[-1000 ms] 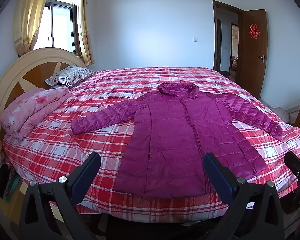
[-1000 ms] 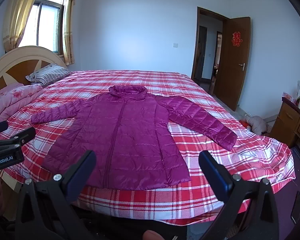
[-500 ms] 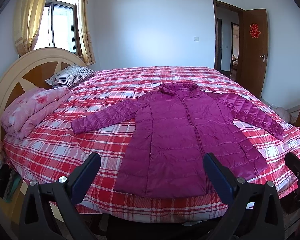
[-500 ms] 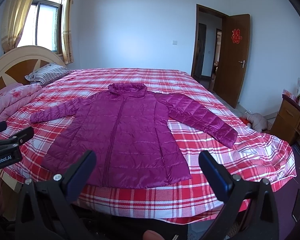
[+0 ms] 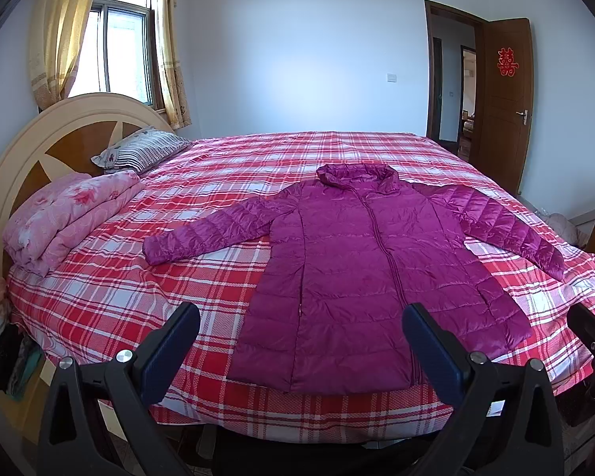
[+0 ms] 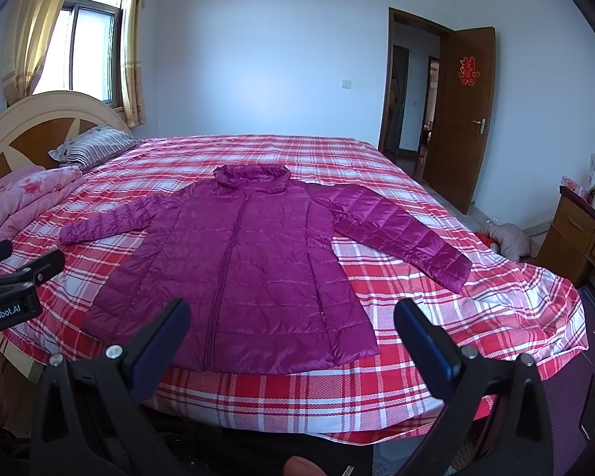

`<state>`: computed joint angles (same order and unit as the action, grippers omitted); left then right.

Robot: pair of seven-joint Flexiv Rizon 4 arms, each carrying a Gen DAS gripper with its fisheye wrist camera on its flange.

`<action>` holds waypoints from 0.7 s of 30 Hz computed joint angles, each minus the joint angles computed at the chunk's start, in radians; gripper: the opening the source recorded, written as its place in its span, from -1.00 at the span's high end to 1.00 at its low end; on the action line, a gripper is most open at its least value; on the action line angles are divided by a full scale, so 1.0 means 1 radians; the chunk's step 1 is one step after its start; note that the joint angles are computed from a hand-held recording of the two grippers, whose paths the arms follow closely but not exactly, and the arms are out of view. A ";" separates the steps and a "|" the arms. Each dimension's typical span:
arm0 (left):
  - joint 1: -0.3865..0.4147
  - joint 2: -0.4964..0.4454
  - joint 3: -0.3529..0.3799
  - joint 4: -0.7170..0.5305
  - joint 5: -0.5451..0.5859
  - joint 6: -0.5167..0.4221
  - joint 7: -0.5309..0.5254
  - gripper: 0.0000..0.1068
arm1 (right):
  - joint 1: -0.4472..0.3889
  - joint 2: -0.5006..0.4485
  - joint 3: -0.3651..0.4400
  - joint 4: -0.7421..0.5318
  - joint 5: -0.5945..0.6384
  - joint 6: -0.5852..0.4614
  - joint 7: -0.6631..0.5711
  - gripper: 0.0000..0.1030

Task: Fold large clothes

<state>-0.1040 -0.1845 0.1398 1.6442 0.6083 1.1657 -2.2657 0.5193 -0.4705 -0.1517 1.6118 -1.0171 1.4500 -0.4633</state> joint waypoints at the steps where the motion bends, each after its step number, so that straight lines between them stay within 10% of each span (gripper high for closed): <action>1: 0.000 0.000 0.000 0.000 0.000 0.000 0.000 -0.91 | 0.000 -0.001 0.001 -0.002 0.002 -0.002 -0.001 -1.00; 21: 0.009 -0.005 0.003 0.002 -0.015 0.009 0.016 -0.91 | 0.003 -0.003 0.016 -0.005 0.053 -0.010 -0.047 -1.00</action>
<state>-0.0952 -0.1894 0.1432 1.6462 0.5930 1.1749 -2.2496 0.5218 -0.4740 -0.1358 1.6065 -0.9640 1.4398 -0.5102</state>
